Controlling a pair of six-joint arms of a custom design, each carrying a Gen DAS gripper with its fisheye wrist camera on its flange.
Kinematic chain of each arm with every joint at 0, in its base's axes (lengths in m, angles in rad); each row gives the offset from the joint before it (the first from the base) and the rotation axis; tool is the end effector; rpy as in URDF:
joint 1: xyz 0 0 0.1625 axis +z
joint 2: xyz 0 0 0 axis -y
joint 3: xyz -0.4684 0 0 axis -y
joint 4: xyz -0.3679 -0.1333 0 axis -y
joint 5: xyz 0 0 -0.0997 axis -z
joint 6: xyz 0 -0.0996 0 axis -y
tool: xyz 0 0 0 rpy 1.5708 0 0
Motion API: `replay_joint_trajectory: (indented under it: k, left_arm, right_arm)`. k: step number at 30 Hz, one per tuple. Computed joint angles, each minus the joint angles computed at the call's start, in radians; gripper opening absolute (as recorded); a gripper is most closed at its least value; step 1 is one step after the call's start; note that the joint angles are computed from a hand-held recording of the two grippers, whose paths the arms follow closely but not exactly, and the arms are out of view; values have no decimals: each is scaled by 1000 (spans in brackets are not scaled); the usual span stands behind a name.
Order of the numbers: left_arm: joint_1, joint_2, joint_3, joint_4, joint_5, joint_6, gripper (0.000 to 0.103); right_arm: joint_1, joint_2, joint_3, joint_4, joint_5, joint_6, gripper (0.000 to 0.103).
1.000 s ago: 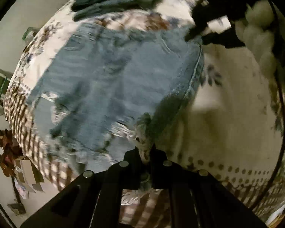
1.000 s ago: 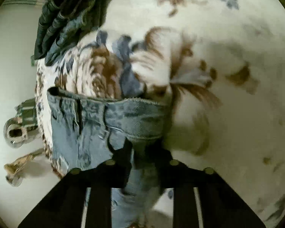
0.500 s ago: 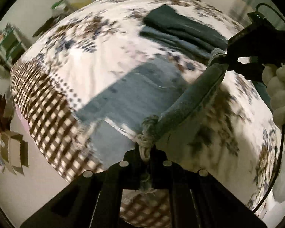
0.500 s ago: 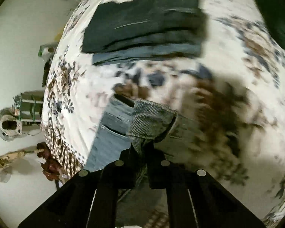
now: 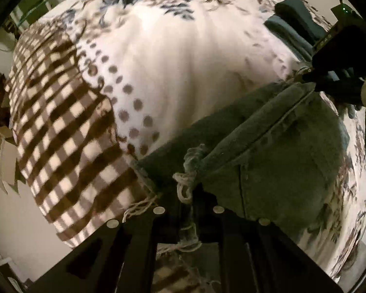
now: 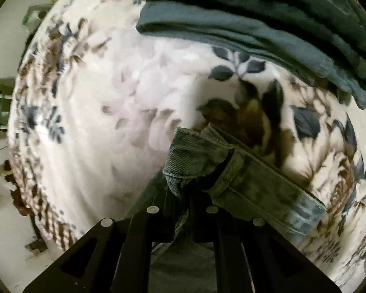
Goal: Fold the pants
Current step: 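Lift the shorts with both tools, folding the waistband over onto the hem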
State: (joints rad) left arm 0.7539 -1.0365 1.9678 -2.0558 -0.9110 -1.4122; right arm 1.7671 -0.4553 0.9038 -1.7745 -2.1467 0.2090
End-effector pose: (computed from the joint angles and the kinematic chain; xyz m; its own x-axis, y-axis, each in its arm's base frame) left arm -0.2417 -0.4935 0.1564 -0.7043 -0.4901 -0.5135 -0.2397 0.8451 -0.4778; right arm 0.2392 -0.7973 0.1037 -0.8188 -0.0892 0.5671 -0.0198 0.9916 0.1275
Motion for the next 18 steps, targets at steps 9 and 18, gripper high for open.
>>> replay_joint_trajectory:
  k: [9,18]
  left_arm:
    - [-13,-53,42,-55,27,-104,25]
    - [-126,-104,35,-12,141,-325,92]
  right_arm:
    - [6,29,-61,69,58,-11,49]
    - [-40,-196,163,-104,217,-203,103]
